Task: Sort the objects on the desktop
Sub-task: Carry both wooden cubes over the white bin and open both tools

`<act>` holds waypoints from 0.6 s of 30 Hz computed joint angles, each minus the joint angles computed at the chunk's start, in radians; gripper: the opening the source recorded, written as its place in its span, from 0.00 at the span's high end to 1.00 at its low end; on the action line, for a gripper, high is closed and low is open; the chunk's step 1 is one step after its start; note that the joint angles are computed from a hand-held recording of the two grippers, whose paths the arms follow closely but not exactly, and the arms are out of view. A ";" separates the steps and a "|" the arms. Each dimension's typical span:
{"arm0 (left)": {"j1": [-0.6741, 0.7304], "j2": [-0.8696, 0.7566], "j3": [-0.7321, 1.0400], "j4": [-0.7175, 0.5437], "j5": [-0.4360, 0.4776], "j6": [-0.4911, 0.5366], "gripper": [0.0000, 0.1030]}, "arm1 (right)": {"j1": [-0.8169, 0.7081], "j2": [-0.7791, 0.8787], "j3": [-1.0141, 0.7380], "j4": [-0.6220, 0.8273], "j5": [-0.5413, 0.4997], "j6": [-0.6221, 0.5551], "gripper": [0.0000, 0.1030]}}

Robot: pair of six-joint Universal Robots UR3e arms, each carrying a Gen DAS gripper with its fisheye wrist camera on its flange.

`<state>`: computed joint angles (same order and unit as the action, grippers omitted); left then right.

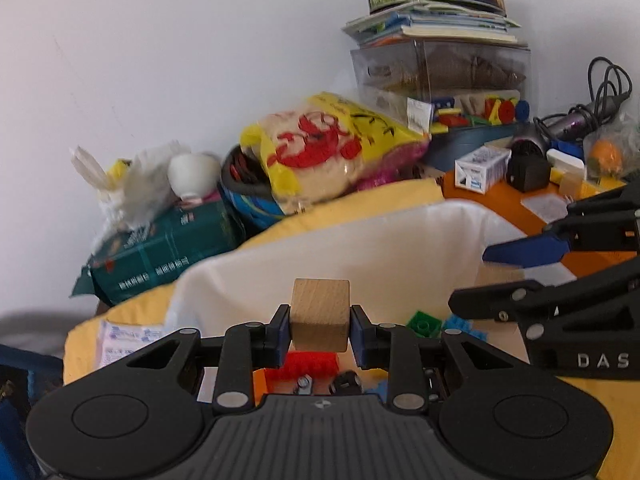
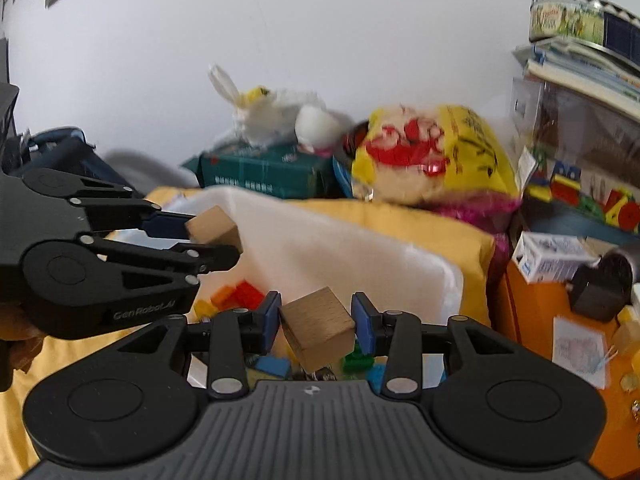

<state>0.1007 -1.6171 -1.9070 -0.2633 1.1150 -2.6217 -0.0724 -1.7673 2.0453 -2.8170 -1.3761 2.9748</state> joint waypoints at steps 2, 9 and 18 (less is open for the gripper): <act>0.003 0.001 -0.013 0.013 -0.006 0.005 0.67 | -0.002 -0.007 0.018 -0.019 0.003 -0.003 0.59; -0.011 0.013 -0.026 0.003 0.033 0.033 0.56 | 0.013 -0.018 0.031 -0.047 -0.009 -0.016 0.49; 0.303 0.500 -0.377 -0.113 -0.277 0.040 0.42 | -0.086 -0.234 0.193 -0.075 0.099 -0.018 0.47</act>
